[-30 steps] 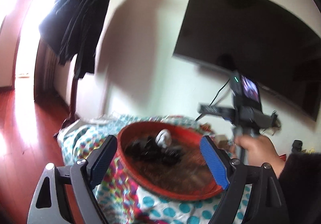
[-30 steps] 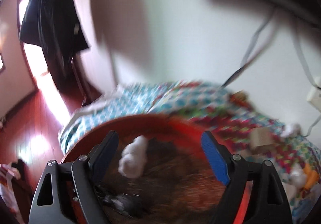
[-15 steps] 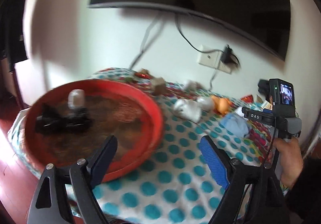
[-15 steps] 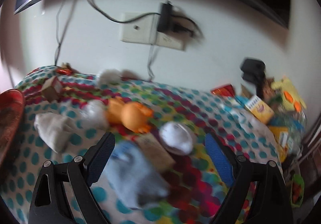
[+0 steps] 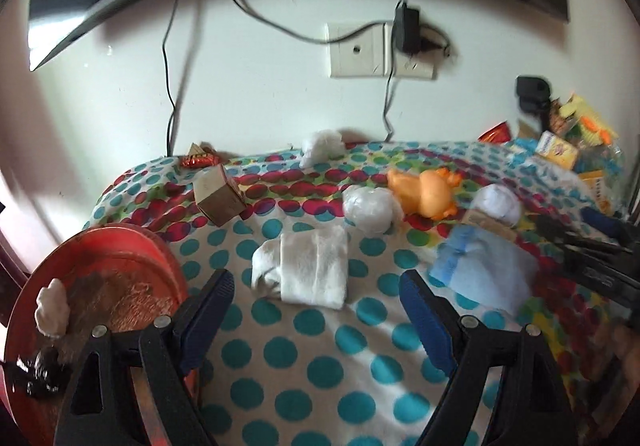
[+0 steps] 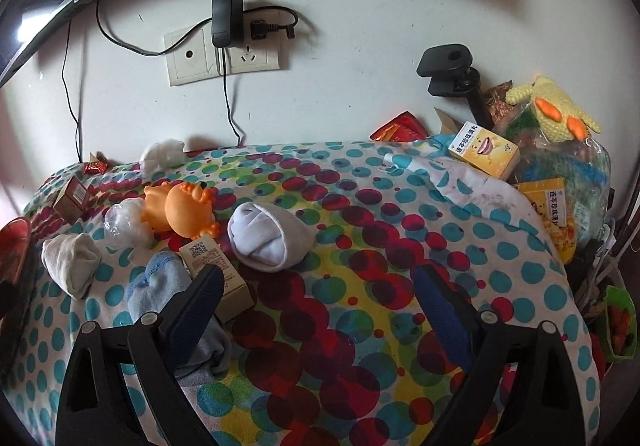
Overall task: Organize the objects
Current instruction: 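Grasp the white towel with the left gripper and lift it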
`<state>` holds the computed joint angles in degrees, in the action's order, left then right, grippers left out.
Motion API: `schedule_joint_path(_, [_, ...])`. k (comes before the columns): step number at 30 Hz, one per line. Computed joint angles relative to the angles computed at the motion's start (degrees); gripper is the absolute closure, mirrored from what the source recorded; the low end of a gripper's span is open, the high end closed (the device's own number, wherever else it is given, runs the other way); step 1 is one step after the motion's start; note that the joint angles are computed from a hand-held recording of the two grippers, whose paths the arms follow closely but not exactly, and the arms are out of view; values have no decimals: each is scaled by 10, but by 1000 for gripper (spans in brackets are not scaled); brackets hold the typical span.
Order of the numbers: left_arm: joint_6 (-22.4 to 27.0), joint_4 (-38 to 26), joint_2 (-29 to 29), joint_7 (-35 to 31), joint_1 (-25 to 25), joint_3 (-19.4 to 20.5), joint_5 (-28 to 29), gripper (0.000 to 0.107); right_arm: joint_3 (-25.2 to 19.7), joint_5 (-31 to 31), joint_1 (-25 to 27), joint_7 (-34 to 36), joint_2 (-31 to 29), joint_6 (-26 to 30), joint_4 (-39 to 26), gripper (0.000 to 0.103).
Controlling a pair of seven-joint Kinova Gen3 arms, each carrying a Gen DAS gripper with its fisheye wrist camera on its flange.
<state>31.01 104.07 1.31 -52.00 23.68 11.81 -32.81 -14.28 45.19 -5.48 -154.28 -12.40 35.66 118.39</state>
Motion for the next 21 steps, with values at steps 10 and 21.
schedule_joint_path(10, [103,-123,124,-11,46,-53,25,21,-10,20,4,-17,-5,-5,7,8])
schedule_joint_path(21, [85,-103,89,-32,53,-60,45,68,-8,4,5,-5,1,5,-1,8])
